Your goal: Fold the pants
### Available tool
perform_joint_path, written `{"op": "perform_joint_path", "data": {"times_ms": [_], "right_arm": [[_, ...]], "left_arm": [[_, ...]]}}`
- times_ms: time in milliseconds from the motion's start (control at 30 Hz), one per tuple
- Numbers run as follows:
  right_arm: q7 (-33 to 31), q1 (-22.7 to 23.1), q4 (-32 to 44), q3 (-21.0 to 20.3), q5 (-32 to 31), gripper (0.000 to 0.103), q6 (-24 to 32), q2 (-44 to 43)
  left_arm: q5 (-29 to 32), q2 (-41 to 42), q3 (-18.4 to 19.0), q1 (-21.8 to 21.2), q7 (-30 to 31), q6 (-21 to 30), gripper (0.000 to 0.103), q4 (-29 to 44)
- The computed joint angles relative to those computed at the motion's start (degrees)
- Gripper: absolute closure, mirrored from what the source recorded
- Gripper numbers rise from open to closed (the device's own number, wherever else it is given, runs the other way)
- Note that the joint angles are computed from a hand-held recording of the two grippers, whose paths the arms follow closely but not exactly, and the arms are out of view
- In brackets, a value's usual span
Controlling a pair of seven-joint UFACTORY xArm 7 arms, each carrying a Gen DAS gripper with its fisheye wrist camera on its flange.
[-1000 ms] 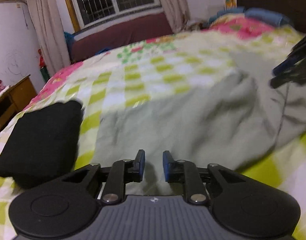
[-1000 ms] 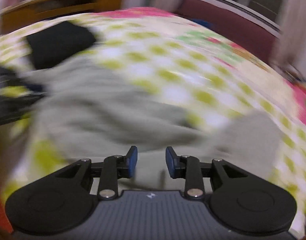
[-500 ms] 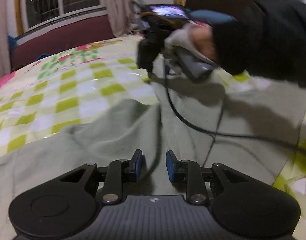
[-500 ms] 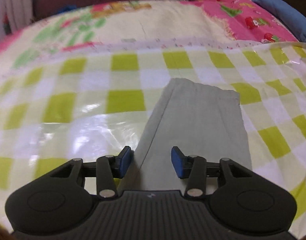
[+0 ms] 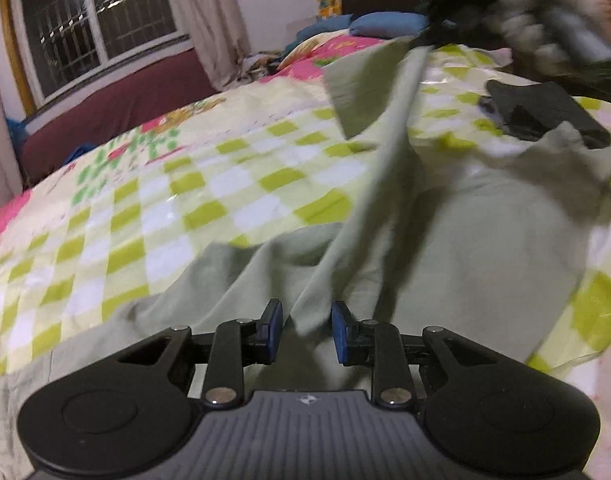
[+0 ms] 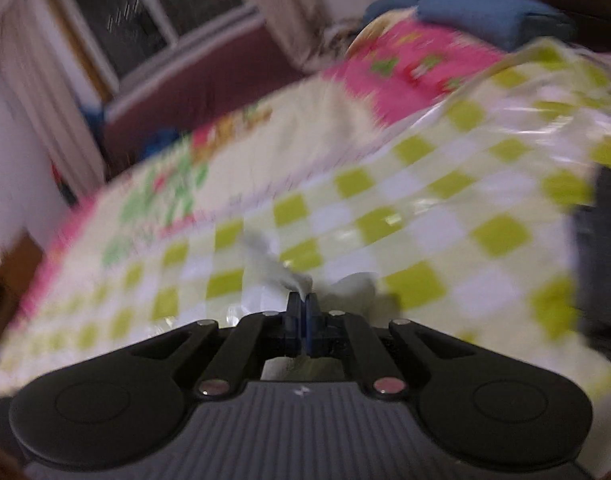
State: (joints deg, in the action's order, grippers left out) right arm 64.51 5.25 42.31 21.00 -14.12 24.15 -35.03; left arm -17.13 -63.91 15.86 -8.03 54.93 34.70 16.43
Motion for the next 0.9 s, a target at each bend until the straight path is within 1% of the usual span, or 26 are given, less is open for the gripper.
{"op": "perform_joint_path", "data": {"times_ms": [67,133,167,200,300,400,467,500,567,600,667,700,767,833,900], "right_arm": [[-0.4,3.0,-6.2,-2.9,2.3,0.101,3.0,-11.3],[-0.6,5.0,-11.2,-3.9,4.6,0.101,8.7,-21.3],[-0.5,5.9,-14.0,-3.6,5.6,0.101,12.7,-26.9],[-0.4,6.6,-16.2,-3.5,6.6,0.101,15.3,-30.5],[3.0,10.4,-23.4,-2.8,12.1,0.101,24.6,-40.7],[6.0,13.4,-28.2,-1.1,14.9,0.097,30.5,-47.9],[5.1,14.4,-28.1,0.3,14.1,0.095,32.8,-48.6],[3.3,14.7,-27.2,1.2,12.7,0.093,33.4,-47.6],[-1.5,14.8,-23.9,4.0,8.9,0.084,35.1,-43.7],[-4.2,14.7,-22.1,5.7,6.5,0.082,36.0,-41.6],[-9.4,15.1,-19.3,8.4,2.5,0.071,37.8,-38.2],[-11.6,15.8,-18.6,9.3,1.0,0.070,38.1,-37.1],[-15.2,17.0,-18.6,9.5,-1.1,0.066,36.6,-35.4],[-18.2,16.9,-18.5,9.6,-3.2,0.065,33.8,-32.6],[-20.8,16.6,-17.8,9.9,-4.9,0.062,31.9,-29.5]], "left_arm": [[-0.1,-3.0,-0.8,-0.6,0.1,2.2,0.063,-0.8],[0.8,-4.9,-2.8,-0.7,0.0,3.4,0.063,-2.2],[1.4,-6.1,-3.9,-0.6,-0.3,4.1,0.063,-2.9],[2.0,-7.1,-4.7,-0.7,-0.3,4.5,0.063,-3.7],[4.1,-9.3,-7.1,-1.5,0.0,4.8,0.063,-6.0],[6.1,-10.5,-8.6,-2.0,0.0,3.7,0.063,-7.4],[6.9,-10.1,-8.7,-2.4,-0.4,3.6,0.063,-7.0],[7.2,-9.7,-8.7,-2.6,-0.5,3.3,0.063,-6.9],[7.6,-9.7,-9.0,-3.0,-0.9,2.9,0.063,-7.1],[7.8,-9.4,-9.1,-3.3,-1.2,2.4,0.063,-7.1],[8.0,-9.3,-9.3,-3.6,-1.7,1.5,0.064,-7.5],[8.1,-9.1,-9.2,-3.8,-2.0,1.0,0.064,-7.6],[8.3,-9.1,-9.1,-4.2,-2.3,0.4,0.064,-7.9],[8.6,-9.8,-8.9,-4.3,-2.3,0.4,0.064,-8.2],[8.8,-10.2,-8.6,-4.5,-2.2,0.8,0.064,-8.2]]}}
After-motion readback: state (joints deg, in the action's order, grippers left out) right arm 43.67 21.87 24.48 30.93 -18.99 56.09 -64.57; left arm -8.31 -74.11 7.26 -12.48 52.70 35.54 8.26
